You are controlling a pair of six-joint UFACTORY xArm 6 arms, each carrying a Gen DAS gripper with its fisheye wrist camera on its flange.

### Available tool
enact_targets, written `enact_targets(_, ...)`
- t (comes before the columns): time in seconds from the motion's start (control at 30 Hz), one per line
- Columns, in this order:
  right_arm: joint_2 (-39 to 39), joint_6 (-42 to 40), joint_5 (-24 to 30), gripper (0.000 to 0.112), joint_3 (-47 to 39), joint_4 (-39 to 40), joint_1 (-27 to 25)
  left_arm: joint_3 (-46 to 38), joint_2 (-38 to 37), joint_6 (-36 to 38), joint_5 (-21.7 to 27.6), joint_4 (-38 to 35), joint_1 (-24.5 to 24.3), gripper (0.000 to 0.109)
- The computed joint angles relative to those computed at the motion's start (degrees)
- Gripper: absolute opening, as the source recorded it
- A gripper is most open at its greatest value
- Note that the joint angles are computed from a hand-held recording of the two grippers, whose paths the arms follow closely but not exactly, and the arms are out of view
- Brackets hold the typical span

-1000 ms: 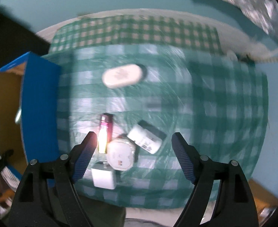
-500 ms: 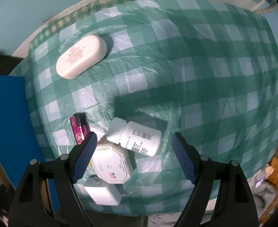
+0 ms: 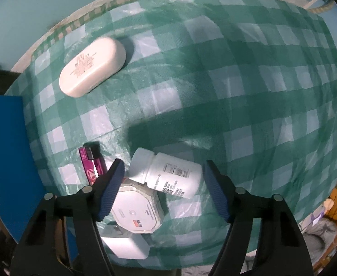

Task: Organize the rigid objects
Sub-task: 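Grasp the white pill bottle with the right gripper and lift it, then carry the pill bottle into the box and release it beside the puck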

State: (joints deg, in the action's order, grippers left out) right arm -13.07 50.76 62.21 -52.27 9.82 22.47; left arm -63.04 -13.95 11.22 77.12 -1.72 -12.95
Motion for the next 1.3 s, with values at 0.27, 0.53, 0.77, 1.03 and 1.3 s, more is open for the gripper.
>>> enact_targets(0.27, -1.36, -0.53, -1.38, 0.064, 2.01, -1.37, 0.56, 0.21, 0.13, -0.61, 0.12, 0.02, -0.26, 0.014)
enact_targets(0.53, -3.04, -5.2, 0.49, 0.064, 1.19, -5.71, 2.92, 0.71, -0.28, -0.46, 0.01, 0.1, -0.11, 0.014)
enact_targets(0.77, -2.0, -10.81, 3.85, 0.064, -2.84, -7.75, 4.6, 0.72, -0.17, -0.3, -0.22, 0.04, -0.19, 0.014)
enact_targets(1.03, -0.07, -15.58, 6.49, 0.064, -8.55, -9.01, 6.89, 0.81, -0.28, -0.49, -0.35, 0.03, -0.4, 0.014)
enact_targets(1.3, 3.73, -20.01, 8.67, 0.064, -16.62, -9.92, 8.72, 0.61, 0.0, -0.66, -0.53, -0.06, -0.4, 0.014)
